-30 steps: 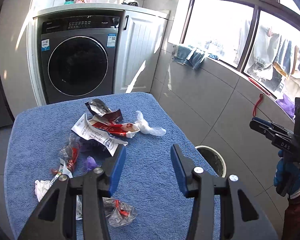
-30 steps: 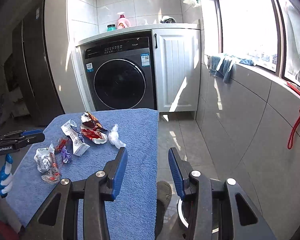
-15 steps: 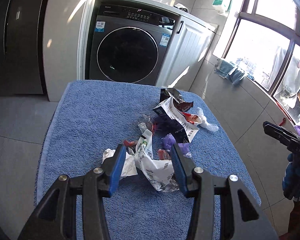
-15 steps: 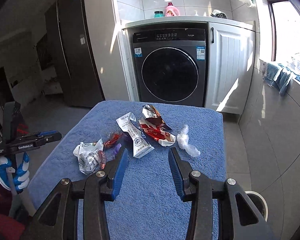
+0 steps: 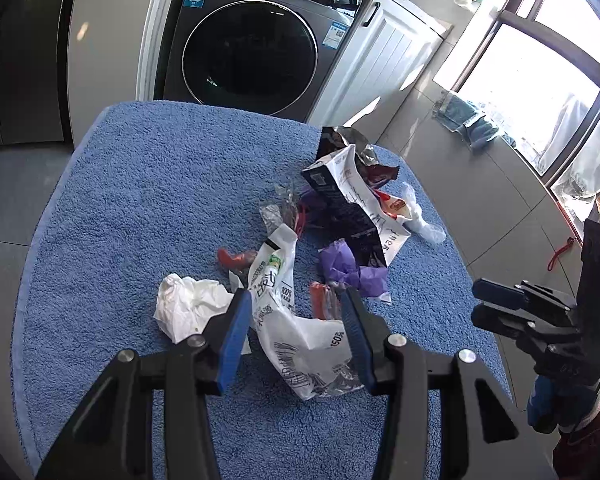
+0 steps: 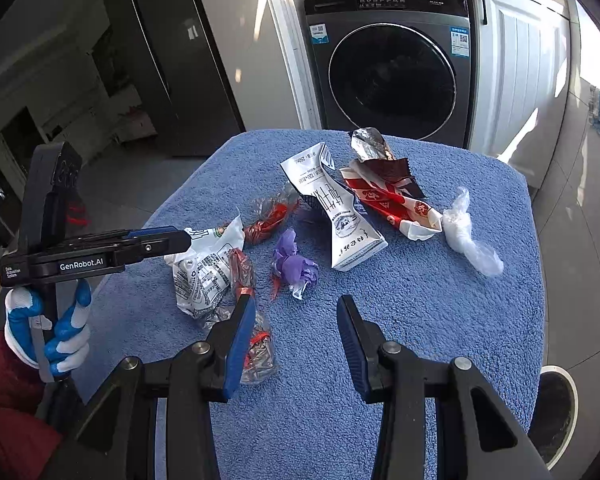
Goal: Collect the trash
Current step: 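Grasp the green-printed white plastic bag with the left tool while the right grasps the clear bag with red wrapper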
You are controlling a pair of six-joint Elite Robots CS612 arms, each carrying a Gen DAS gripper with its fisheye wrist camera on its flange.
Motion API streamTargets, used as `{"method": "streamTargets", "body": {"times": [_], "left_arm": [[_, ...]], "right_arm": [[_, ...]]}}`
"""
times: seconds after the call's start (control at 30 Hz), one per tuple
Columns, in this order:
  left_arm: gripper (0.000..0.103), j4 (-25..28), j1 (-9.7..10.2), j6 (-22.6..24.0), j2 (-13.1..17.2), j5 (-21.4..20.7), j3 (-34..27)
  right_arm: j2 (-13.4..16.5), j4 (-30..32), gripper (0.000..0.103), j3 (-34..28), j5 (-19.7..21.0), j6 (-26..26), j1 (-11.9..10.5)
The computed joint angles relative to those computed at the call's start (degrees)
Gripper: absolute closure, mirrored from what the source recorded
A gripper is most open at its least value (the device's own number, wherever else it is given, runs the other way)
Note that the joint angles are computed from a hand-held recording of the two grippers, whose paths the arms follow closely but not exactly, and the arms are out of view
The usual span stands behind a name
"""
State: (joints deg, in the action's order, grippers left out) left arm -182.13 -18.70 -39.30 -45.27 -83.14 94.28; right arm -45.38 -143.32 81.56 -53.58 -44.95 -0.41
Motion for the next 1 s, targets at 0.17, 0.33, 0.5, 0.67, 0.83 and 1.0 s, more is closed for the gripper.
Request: {"method": "streamTargets", "body": {"times": [0.17, 0.33, 0.5, 0.67, 0.83, 1.0], "left_arm": [[0.060, 2.2, 0.49, -0.1, 0.7, -2.1, -0.8], [0.071, 4.0, 0.48, 0.3, 1.2, -3.2, -1.3], [0.083, 3.3, 0.27, 0.0, 1.0, -3.0, -0.7], [0.088, 0.4, -0.10, 0.6, 0.5, -2.6, 0.6], [0.090, -2.2, -0.51, 0.6, -0.2, -2.6, 2.2], [0.091, -4.6, -0.95, -0.5, -1.0, -2.3, 3.5]], "right_arm": [[1.3, 5.5, 0.063, -1.6, -0.4, -2.7, 1.1], [2.6, 10.1, 0.063, -2.7, -2.4, -5.2, 2.3], [3.5, 12.5, 0.063, -3.4, -4.0, -6.4, 2.9], [3.9, 12.8, 0.072, -3.5, -4.9, -6.6, 3.0], [3.5, 12.2, 0.087, -2.7, -5.0, -7.6, 2.7], [2.2, 10.3, 0.088, -0.9, -3.7, -7.5, 1.8]]}}
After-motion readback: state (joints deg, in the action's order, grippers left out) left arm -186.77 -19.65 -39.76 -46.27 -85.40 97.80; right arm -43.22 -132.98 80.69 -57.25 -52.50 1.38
